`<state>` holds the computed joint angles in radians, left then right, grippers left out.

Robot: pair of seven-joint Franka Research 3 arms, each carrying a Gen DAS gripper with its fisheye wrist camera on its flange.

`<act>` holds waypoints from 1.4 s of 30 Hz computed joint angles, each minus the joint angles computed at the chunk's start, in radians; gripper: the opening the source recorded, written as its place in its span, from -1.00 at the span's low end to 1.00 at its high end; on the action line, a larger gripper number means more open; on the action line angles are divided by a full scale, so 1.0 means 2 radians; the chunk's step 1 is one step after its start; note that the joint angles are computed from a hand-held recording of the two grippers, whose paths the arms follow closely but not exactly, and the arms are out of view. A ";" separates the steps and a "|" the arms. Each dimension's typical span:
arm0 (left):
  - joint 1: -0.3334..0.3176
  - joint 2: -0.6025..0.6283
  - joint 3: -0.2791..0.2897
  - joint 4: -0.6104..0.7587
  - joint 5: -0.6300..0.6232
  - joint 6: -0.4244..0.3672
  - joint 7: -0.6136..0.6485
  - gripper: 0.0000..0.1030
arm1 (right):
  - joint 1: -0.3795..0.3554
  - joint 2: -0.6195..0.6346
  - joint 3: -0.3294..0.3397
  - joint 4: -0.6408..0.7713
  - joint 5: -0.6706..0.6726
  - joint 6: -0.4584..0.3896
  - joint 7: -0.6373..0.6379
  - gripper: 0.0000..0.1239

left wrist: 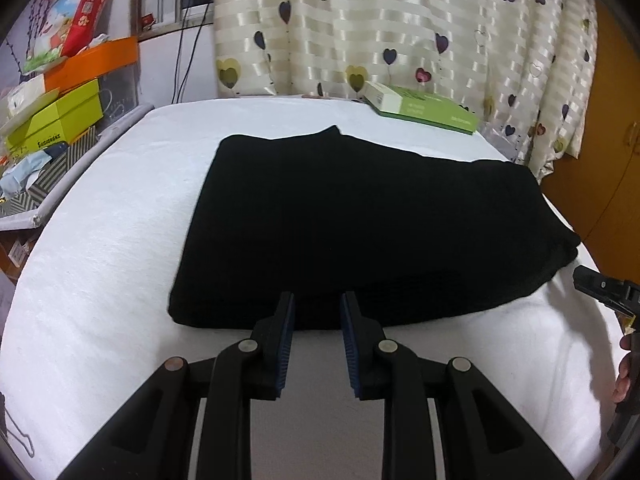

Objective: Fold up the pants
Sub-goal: 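Grasp the pants leg end with the right gripper and lift it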

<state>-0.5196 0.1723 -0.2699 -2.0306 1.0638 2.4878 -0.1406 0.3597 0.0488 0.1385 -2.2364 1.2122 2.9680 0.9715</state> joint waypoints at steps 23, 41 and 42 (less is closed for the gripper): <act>-0.004 0.032 0.008 0.042 -0.006 -0.019 0.016 -0.50 | -0.022 0.036 0.001 0.054 0.135 -0.019 -0.040 -0.10; -0.009 0.033 0.014 0.043 -0.018 -0.016 0.024 -0.47 | -0.015 0.041 0.010 0.058 0.153 0.021 -0.021 -0.09; -0.008 0.033 0.015 0.042 -0.018 -0.014 0.023 -0.47 | -0.012 0.038 0.009 0.054 0.150 0.023 -0.017 -0.09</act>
